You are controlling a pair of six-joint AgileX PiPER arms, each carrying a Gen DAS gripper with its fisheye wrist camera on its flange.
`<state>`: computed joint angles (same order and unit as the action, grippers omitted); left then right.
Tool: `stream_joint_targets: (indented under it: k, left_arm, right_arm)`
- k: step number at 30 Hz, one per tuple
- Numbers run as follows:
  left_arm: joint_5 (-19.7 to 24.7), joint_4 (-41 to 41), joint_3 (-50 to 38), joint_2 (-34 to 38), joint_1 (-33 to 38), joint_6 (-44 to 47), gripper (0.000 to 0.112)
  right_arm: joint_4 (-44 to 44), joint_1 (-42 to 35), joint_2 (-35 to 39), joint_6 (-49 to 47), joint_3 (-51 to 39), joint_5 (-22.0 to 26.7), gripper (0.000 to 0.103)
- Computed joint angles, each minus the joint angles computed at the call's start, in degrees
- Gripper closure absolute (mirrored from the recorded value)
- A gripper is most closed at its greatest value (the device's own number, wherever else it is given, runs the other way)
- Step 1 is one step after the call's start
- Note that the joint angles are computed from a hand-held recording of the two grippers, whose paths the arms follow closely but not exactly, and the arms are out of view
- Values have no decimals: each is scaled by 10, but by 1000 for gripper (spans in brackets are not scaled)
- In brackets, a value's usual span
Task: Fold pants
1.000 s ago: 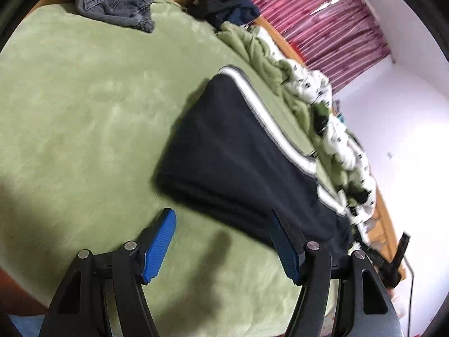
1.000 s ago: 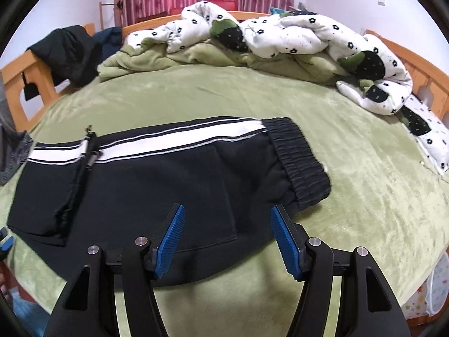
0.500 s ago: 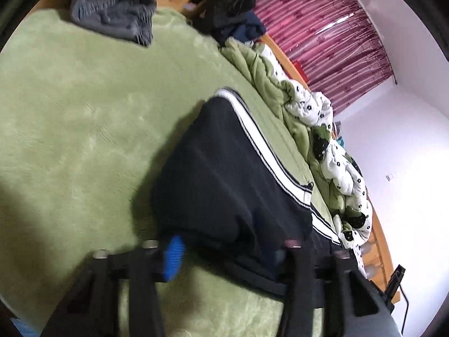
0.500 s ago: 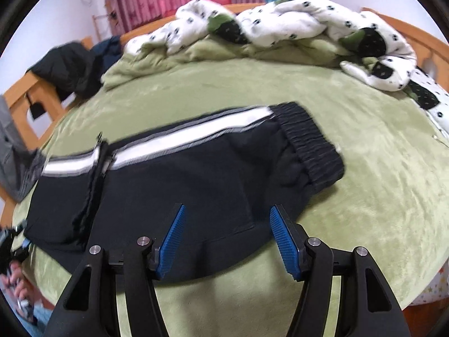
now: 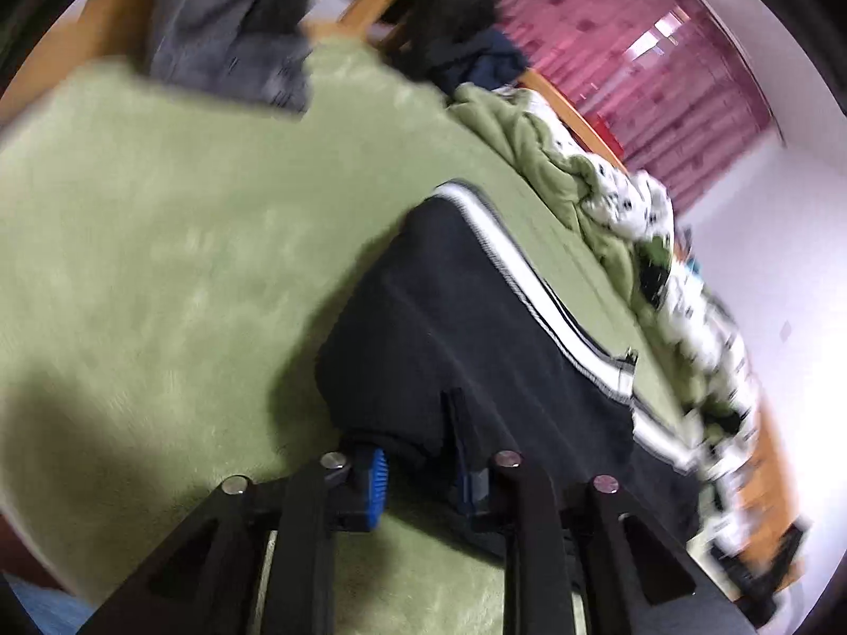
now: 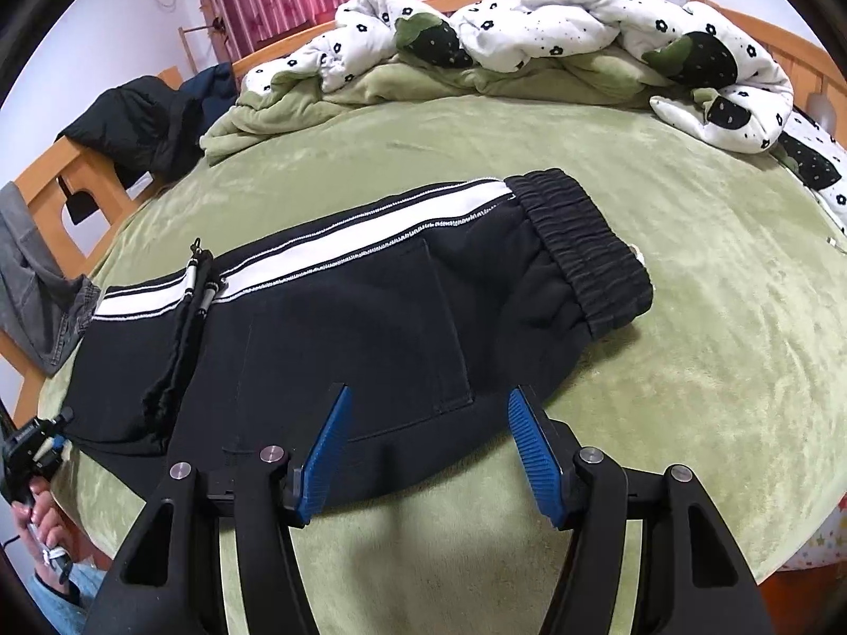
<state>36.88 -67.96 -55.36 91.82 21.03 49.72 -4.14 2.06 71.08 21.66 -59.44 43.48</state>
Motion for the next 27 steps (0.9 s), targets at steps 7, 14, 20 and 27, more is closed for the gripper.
stream_joint_targets:
  k: [7,14,20,27]
  left_arm:
    - [-150,270,-16,-113,-152,-215,100]
    - [-160,477,-100,-114,-330,-401,101]
    - [-183,577,-152,-55,-486,-480,101]
    - [-156,397,-180,52,-562,-326,101]
  right_arm:
    - [22,-22,-19,-22,2,11,42]
    - [49,-50,-61,-63,3,13,42]
    - [31,-89,-103,-72,20,2,42]
    - [148,-221,-108,-179,37,12,42]
